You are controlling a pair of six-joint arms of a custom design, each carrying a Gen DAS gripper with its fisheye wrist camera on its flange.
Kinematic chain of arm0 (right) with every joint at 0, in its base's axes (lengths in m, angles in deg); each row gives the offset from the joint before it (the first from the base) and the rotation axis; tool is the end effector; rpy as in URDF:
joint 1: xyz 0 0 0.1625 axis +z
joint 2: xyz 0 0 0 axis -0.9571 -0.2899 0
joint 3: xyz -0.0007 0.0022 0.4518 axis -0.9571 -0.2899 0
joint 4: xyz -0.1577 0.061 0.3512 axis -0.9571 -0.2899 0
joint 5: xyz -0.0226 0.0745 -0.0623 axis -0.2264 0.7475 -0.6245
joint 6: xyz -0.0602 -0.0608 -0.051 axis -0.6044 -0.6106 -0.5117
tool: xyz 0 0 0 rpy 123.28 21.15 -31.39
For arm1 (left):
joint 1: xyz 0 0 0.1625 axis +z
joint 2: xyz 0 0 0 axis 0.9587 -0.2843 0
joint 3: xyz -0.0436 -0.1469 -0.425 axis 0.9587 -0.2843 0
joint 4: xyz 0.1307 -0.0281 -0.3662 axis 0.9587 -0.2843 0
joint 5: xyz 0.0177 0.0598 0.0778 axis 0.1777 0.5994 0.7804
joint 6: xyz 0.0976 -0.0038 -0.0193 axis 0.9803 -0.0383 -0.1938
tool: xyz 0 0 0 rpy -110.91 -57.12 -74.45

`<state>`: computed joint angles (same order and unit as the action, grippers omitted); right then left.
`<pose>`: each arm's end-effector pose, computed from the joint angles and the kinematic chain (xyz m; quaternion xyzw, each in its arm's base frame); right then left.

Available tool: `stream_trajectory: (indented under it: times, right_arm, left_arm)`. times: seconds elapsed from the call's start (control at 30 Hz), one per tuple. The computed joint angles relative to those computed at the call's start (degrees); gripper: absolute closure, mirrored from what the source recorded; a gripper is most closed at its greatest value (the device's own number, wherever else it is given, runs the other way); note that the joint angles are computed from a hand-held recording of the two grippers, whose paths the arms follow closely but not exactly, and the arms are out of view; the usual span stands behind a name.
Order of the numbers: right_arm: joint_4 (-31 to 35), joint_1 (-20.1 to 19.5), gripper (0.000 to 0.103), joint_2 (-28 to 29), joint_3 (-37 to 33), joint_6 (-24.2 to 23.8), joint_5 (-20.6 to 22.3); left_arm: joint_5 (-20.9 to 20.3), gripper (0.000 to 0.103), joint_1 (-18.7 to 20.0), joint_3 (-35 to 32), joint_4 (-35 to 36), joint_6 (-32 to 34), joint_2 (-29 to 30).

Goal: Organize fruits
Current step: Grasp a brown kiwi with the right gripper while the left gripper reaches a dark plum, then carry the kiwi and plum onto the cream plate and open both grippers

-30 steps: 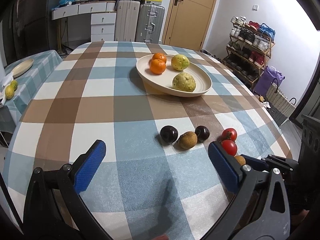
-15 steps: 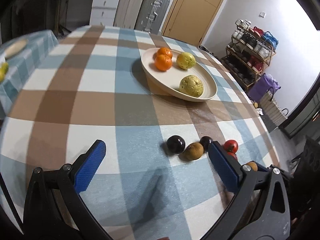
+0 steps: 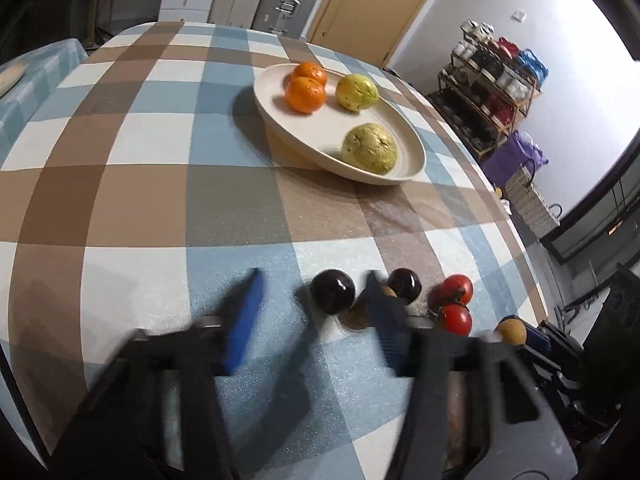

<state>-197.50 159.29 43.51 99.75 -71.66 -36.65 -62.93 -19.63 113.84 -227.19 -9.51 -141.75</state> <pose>0.1166 -0.5708 0.0780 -0.4238 0.8892 -0.1697 0.0299 -0.0860 -0.4632 0.2387 -0.0391 0.9062 -0.3665 0.2072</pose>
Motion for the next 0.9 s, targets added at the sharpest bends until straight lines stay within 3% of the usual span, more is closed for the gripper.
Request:
stream_trajectory:
  times: [0.03, 0.1, 0.7, 0.9]
  right_arm:
    - [0.10, -0.02, 0.075, 0.08, -0.13, 0.04, 0.13]
    - [0.62, -0.09, 0.075, 0.09, -0.39, 0.18, 0.27]
    - [1.40, 0.60, 0.075, 0.75, -2.13, 0.65, 0.79]
    - [2.31, 1.06, 0.075, 1.30, -3.33, 1.27, 0.25]
  left_arm:
    - [-2.19, 0.080, 0.60, 0.01, -1.38, 1.00, -0.10]
    - [-2.65, 0.084, 0.44, -0.20, -1.81, 2.33, 0.21]
    - [-4.23, 0.085, 0.92, 0.23, -4.79, 4.35, -1.13]
    - [-2.65, 0.085, 0.51, -0.46, -5.25, 5.82, -2.21]
